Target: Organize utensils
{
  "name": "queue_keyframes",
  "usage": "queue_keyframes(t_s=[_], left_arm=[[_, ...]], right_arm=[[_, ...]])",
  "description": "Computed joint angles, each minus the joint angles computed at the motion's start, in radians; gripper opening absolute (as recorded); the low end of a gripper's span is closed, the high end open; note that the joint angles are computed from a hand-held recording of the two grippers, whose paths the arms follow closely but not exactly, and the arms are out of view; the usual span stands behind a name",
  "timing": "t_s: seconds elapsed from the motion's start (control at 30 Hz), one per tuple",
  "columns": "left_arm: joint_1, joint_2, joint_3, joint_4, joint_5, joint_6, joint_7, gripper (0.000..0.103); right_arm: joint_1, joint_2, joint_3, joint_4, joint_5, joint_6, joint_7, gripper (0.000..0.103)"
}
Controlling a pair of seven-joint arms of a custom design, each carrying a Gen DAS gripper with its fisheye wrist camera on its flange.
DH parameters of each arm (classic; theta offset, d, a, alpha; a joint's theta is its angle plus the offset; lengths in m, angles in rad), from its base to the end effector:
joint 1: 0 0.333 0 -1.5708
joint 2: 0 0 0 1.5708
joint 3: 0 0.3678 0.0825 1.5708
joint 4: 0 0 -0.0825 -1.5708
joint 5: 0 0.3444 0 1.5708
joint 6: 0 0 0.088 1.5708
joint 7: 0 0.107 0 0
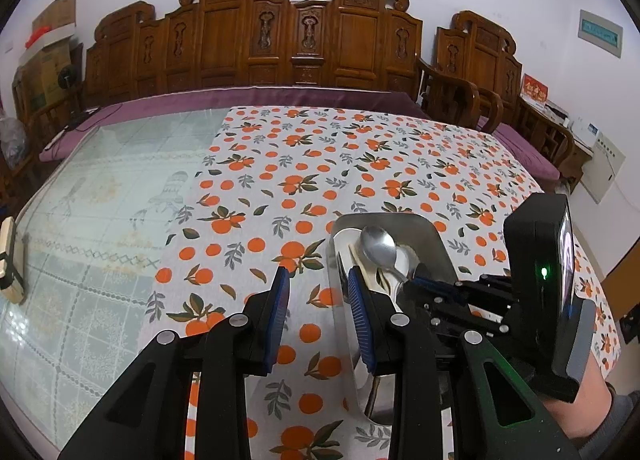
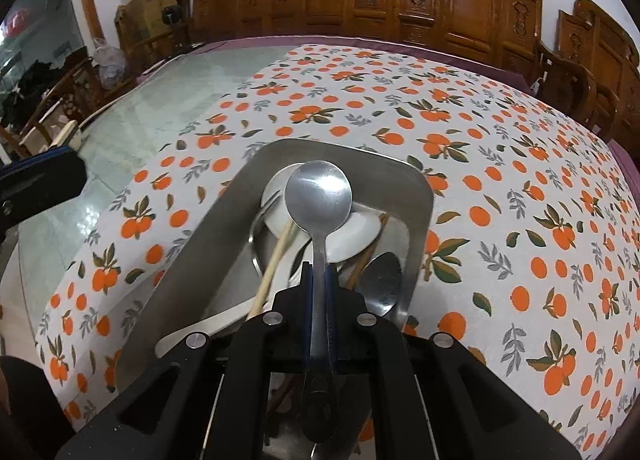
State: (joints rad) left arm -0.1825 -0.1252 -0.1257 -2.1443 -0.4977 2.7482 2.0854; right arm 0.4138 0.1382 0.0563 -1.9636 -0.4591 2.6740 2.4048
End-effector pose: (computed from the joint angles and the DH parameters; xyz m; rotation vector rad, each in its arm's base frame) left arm 0.4974 -0.1422 0.6075 -1.4111 2.2190 -0.9797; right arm 0.5310 0.2827 0.5379 -1.8106 1.8387 -0.5096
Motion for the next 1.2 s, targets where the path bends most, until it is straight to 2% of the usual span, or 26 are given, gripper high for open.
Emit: queue_keyframes(t_s=[0.17, 0.23, 0.3, 0.43, 0.57, 0.73, 0.83, 0.9, 0.93, 1.0, 1.1, 1.17, 1.2], left_arm=[[-0.001, 0.001, 0.000, 0.000, -0.001, 0.002, 0.002, 0.029], [0.002, 0.002, -0.002, -0.001, 0.009, 0.002, -0.007, 0.029], [0.003, 0.004, -0.003, -0.001, 0.016, 0.002, -0.012, 0.029], [0.002, 0.005, -0.005, -0.001, 0.024, 0.003, -0.017, 0.029], [0.000, 0.004, -0.006, -0.005, 0.028, 0.007, -0.017, 0.029], [-0.010, -0.002, -0.010, -0.016, 0.027, 0.022, -0.009, 0.031], [-0.019, -0.007, -0.011, -0.023, 0.027, 0.028, 0.000, 0.034], [-0.026, -0.010, -0.012, -0.029, 0.024, 0.034, 0.004, 0.037], [-0.029, -0.012, -0.013, -0.031, 0.023, 0.036, 0.006, 0.047], [-0.035, -0.017, -0.014, -0.037, 0.024, 0.041, 0.008, 0.058], [-0.042, -0.028, -0.020, -0.055, 0.041, 0.065, -0.008, 0.076], [-0.056, -0.036, -0.015, -0.061, 0.030, 0.064, -0.002, 0.083], [-0.063, -0.043, -0.015, -0.065, 0.024, 0.063, -0.001, 0.089]], right_arm=[[-0.028, -0.016, 0.009, -0.050, 0.094, 0.106, -0.048, 0.009], [-0.029, -0.027, 0.007, -0.072, 0.101, 0.152, -0.060, 0.009], [-0.026, -0.037, 0.005, -0.078, 0.094, 0.162, -0.063, 0.009], [-0.022, -0.087, -0.003, -0.115, 0.005, 0.170, -0.008, 0.009], [-0.047, -0.150, 0.013, -0.157, -0.108, 0.167, 0.075, 0.009], [-0.108, -0.244, 0.058, -0.219, -0.222, 0.148, 0.167, 0.025], [-0.148, -0.292, 0.091, -0.252, -0.263, 0.118, 0.221, 0.050], [-0.177, -0.330, 0.113, -0.279, -0.296, 0.100, 0.270, 0.071], [-0.191, -0.349, 0.124, -0.292, -0.309, 0.085, 0.294, 0.075], [-0.212, -0.378, 0.143, -0.309, -0.327, 0.061, 0.323, 0.088], [-0.230, -0.421, 0.160, -0.335, -0.332, 0.029, 0.350, 0.098], [-0.239, -0.448, 0.169, -0.351, -0.327, 0.013, 0.357, 0.100], [-0.241, -0.458, 0.173, -0.355, -0.319, 0.002, 0.354, 0.100]])
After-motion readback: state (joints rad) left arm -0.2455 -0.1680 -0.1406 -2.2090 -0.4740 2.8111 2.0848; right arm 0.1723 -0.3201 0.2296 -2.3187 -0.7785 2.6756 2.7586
